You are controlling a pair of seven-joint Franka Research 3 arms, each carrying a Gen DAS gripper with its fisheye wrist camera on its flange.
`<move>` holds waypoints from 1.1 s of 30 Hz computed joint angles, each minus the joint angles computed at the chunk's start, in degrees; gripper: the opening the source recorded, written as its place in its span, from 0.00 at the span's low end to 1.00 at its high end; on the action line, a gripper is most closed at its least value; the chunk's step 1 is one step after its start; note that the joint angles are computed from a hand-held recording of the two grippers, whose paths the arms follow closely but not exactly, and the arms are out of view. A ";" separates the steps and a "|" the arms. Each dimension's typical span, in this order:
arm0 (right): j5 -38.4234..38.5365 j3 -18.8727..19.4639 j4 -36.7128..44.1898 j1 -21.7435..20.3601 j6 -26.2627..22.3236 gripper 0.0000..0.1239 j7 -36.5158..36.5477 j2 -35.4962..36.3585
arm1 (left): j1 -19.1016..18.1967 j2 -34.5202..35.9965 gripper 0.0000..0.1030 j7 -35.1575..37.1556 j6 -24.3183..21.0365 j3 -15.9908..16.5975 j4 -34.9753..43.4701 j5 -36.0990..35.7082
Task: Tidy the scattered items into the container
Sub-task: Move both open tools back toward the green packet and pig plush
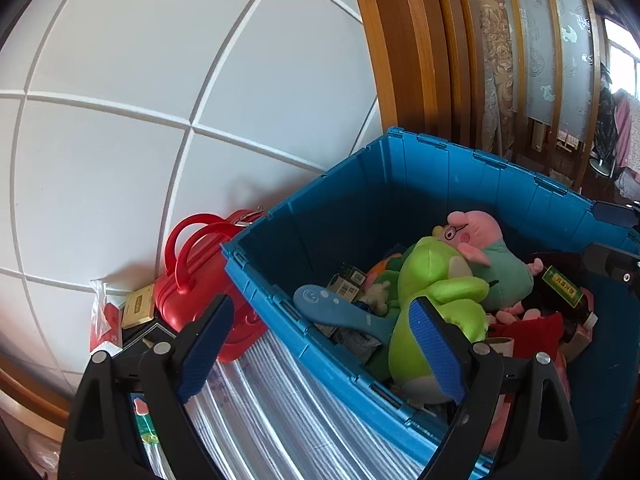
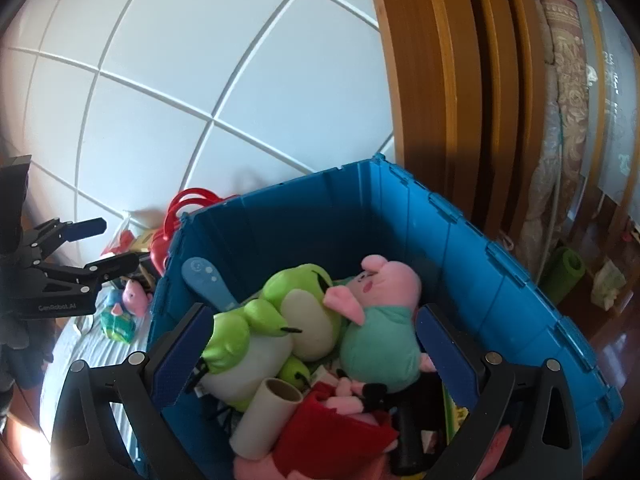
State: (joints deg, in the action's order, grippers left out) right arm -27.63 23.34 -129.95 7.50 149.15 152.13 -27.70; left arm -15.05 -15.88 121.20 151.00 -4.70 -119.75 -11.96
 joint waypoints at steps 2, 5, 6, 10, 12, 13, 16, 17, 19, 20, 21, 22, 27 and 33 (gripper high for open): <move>-0.32 1.08 1.05 0.15 -0.80 0.83 0.65 0.48 | 0.09 -1.26 0.87 1.16 -0.16 1.25 -1.49 -1.32; -1.36 2.66 3.46 0.72 -2.80 0.83 1.86 1.79 | 0.38 -2.96 0.87 3.08 -0.62 3.09 -3.57 -2.87; -1.92 3.18 4.55 1.03 -3.67 0.83 2.28 2.52 | 0.45 -3.56 0.87 3.89 -0.81 3.77 -4.21 -3.50; -5.11 4.97 9.67 3.06 -7.90 0.83 4.66 6.42 | 0.86 -5.62 0.87 7.84 -1.96 6.93 -6.14 -6.58; -7.24 6.00 12.80 4.14 -10.24 0.83 5.86 9.06 | 1.40 -6.31 0.87 10.13 -2.59 8.55 -6.78 -8.03; -8.34 6.50 14.40 4.70 -11.34 0.83 6.53 10.50 | 1.84 -6.50 0.87 11.17 -2.90 9.28 -7.00 -8.62; -11.78 8.01 19.73 6.57 -14.87 0.83 8.57 15.63 | 3.39 -6.57 0.87 14.74 -3.89 11.73 -7.27 -10.86; -13.12 8.51 21.68 7.30 -16.07 0.83 9.23 17.63 | 4.10 -6.39 0.87 15.88 -4.22 12.46 -7.24 -11.55; -15.95 9.30 25.72 9.05 -18.33 0.83 10.40 21.96 | 5.77 -5.69 0.87 18.24 -5.13 13.84 -6.96 -12.85; -17.27 9.57 28.01 10.12 -19.61 0.83 10.80 24.38 | 6.73 -5.29 0.87 19.47 -5.33 14.37 -6.88 -13.44; -18.51 9.68 30.34 11.29 -20.81 0.83 11.11 26.89 | 7.70 -4.85 0.87 20.72 -5.50 14.89 -6.79 -14.08; -19.66 9.62 32.66 12.55 -21.87 0.83 11.33 29.37 | 8.65 -4.13 0.87 21.96 -5.81 15.48 -6.45 -14.90; -24.87 7.87 46.12 20.27 -26.32 0.83 10.53 42.60 | 13.78 0.78 0.87 27.69 -6.38 17.50 -4.09 -18.48; -27.23 3.35 66.66 30.75 -30.14 0.83 5.11 59.71 | 19.51 9.58 0.87 35.43 -6.61 18.98 0.82 -24.45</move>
State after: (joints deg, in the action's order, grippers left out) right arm -54.86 26.69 -63.29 38.26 119.01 157.24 32.01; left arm 4.46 -6.30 156.63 144.39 14.28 -118.93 -36.41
